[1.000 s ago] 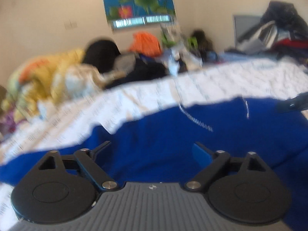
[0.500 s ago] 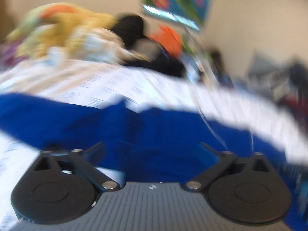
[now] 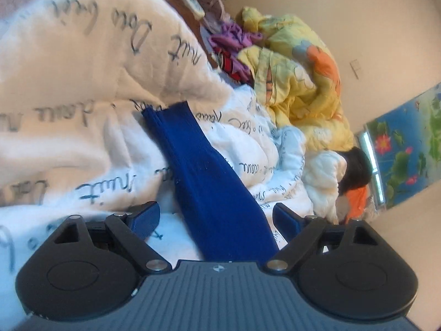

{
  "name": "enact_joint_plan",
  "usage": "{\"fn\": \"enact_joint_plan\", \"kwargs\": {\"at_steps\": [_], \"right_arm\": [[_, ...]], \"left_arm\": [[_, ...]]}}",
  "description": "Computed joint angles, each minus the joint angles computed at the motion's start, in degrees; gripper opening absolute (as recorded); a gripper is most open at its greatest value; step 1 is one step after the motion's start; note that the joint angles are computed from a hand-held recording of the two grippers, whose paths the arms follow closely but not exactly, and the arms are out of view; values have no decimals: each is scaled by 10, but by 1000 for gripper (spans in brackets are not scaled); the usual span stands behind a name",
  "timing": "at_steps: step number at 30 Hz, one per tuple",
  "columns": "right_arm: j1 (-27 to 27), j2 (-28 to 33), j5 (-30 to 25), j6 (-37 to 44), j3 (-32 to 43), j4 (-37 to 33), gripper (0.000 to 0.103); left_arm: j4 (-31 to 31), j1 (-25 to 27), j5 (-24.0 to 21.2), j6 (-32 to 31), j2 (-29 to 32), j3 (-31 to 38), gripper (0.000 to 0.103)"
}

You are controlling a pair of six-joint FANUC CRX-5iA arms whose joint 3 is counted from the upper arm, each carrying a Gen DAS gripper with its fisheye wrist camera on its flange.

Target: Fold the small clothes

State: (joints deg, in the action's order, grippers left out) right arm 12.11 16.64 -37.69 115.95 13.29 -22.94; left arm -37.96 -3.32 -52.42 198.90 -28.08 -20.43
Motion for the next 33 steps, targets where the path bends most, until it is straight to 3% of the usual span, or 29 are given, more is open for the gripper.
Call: {"fn": "enact_joint_plan", "kwargs": {"at_steps": [2,3,4,6,10,11,14,17,18,19,20,21,22,23,25,28,30,32,33], "right_arm": [[0,0,0,0,0,1,103],[0,0,0,0,0,0,103],[-1,0,0,1,0,-1,103],[0,0,0,1,0,0,103],[-1,0,-1,1,1,-1,103],[-1,0,-1,1,1,-1,103],[0,0,0,-2,1,-1,103],[-1,0,-2,-2,2,-4,103],[-2,1,-3,-2,3,-9,103],[-3,1,-6,0,5,-14,103],[-6,2,-8,3,8,-21,103],[-9,3,-12,7,11,-29,103],[-12,4,-15,10,13,-37,103],[-15,5,-18,14,16,-46,103],[-21,6,-24,20,20,-61,103],[-26,7,-29,26,24,-75,103],[-21,7,-28,20,23,-62,103],[-9,7,-47,-29,32,-19,103],[-15,7,-74,-50,48,-42,103]], "left_arm": [[17,22,16,-26,20,5,70],[20,25,10,-34,28,10,53],[24,28,3,-42,35,15,27],[39,35,0,-78,37,17,1],[-75,-89,-134,-72,103,119,1],[-99,-121,-141,-78,117,142,1],[-138,-205,-110,-157,185,226,1],[-119,-268,-36,-304,279,312,1],[-90,-281,-17,-367,314,342,6],[-41,-286,-3,-442,345,365,32],[-1,-293,11,-504,374,382,50],[9,-309,0,-535,400,403,79],[-11,-332,-11,-537,416,415,95],[-62,-363,-17,-512,422,415,103],[-116,-397,-19,-479,420,399,103],[-122,-398,13,-424,393,348,103],[-154,-407,-13,-354,385,329,103],[-138,-388,19,-292,358,294,103],[-149,-385,36,-249,346,279,103]]}}
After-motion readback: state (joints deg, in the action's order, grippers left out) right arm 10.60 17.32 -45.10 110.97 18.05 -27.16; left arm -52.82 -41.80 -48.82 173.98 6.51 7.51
